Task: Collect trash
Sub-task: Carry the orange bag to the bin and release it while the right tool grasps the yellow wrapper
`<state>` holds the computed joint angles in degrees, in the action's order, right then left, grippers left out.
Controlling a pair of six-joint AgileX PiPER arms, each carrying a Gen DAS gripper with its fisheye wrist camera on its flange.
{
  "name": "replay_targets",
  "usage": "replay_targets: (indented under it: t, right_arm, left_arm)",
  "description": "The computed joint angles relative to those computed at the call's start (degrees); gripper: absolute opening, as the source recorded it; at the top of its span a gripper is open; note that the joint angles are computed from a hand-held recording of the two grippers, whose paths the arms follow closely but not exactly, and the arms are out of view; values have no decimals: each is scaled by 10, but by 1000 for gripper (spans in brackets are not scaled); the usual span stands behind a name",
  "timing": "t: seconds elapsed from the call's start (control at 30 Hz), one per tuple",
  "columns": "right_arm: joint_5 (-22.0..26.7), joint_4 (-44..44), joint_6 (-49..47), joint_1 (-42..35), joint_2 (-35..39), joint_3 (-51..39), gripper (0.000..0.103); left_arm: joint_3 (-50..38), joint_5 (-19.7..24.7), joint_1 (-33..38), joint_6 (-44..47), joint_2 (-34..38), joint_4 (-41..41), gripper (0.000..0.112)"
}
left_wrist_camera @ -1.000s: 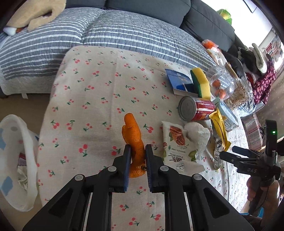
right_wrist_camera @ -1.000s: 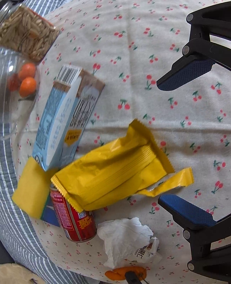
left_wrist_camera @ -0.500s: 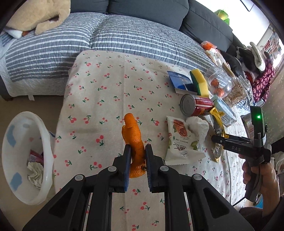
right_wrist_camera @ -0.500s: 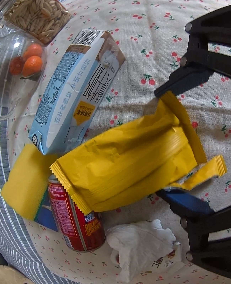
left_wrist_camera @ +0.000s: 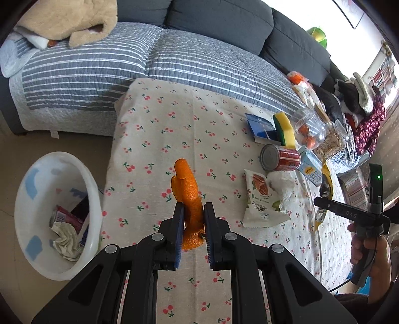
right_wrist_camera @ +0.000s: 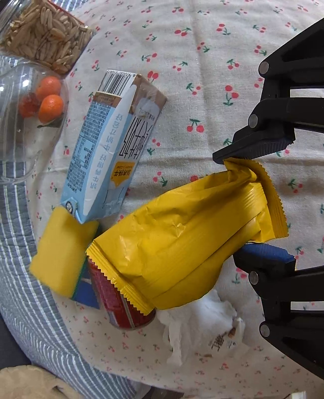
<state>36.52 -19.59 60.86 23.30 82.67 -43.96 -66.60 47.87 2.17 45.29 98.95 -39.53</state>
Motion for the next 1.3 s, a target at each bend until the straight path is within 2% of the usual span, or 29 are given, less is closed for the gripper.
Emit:
replay_targets:
  t: [0.2, 0.43, 0.8, 0.9, 0.93, 1.0, 1.03, 1.07, 1.13, 1.3]
  right_arm:
    - [23, -8, 31, 45, -45, 1, 51]
    - [38, -21, 61, 97, -40, -33, 51]
    - [42, -38, 78, 162, 28, -114, 51]
    - [42, -38, 78, 172, 52, -138, 51]
    - [43, -38, 78, 176, 61, -147, 51]
    - [41, -37, 77, 181, 75, -160, 51]
    - [43, -38, 77, 184, 83, -169, 51]
    - [45, -39, 78, 188, 90, -178, 51]
    - [47, -40, 78, 195, 105, -194, 51]
    - [59, -42, 78, 213, 141, -232, 51]
  left_arm:
    - [-9, 13, 51, 16, -4, -14, 17]
    - [-19, -4, 104, 18, -1, 1, 17]
    - [-42, -48, 164, 35, 37, 40, 18]
    - [-45, -62, 169, 42, 46, 51, 21]
    - [-45, -70, 168, 32, 47, 66, 27]
    - [-44, -81, 173, 24, 46, 80, 54]
    - [-41, -88, 173, 20, 43, 86, 74]
    - [-37, -97, 173, 16, 39, 92, 85]
    - [-31, -103, 181, 25, 35, 98, 87]
    - [-33, -76, 210, 25, 35, 116, 94]
